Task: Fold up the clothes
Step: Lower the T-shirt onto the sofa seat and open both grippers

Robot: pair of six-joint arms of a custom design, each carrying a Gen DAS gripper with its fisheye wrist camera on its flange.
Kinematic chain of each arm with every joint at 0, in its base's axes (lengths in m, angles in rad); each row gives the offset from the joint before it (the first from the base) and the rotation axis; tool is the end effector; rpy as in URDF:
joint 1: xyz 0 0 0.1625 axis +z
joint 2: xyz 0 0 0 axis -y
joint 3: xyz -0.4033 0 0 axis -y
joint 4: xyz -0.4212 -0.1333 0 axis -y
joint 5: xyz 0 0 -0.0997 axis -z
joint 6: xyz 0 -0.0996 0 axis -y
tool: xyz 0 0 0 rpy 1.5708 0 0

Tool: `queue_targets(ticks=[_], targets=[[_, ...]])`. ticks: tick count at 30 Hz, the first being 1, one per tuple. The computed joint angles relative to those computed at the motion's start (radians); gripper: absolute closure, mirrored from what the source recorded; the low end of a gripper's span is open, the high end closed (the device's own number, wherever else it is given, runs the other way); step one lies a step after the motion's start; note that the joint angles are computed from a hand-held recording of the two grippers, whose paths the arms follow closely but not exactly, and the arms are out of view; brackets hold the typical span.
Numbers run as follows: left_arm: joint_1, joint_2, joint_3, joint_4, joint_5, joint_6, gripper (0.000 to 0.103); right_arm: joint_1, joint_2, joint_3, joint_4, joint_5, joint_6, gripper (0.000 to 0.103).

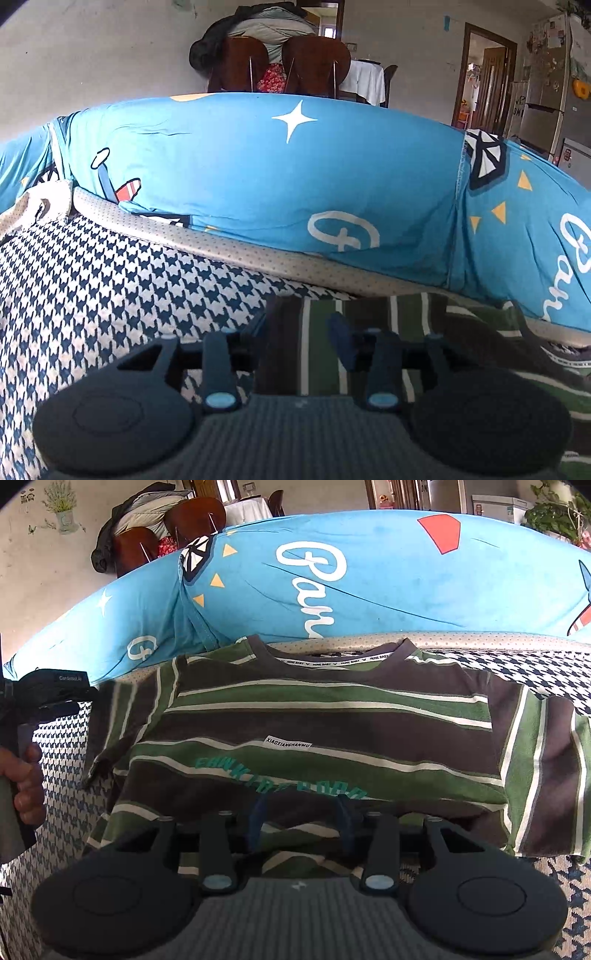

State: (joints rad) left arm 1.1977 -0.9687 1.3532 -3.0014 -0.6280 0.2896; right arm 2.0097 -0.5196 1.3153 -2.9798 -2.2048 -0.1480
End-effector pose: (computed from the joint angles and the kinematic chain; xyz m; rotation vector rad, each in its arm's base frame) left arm -0.0631 -0.7479 0.3939 0.0936 2.0574 -1.1804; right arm 0.3955 -0.6677 0.0536 0.4676 -2.4319 0.8888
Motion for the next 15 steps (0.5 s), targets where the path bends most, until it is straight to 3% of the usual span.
queue_targets(ticks=[15], targets=[[-0.027, -0.056, 0.134, 0.165, -0.136, 0.008, 0.05, -0.011, -0.017, 0.005, 0.052, 0.028, 0.05, 0.055]])
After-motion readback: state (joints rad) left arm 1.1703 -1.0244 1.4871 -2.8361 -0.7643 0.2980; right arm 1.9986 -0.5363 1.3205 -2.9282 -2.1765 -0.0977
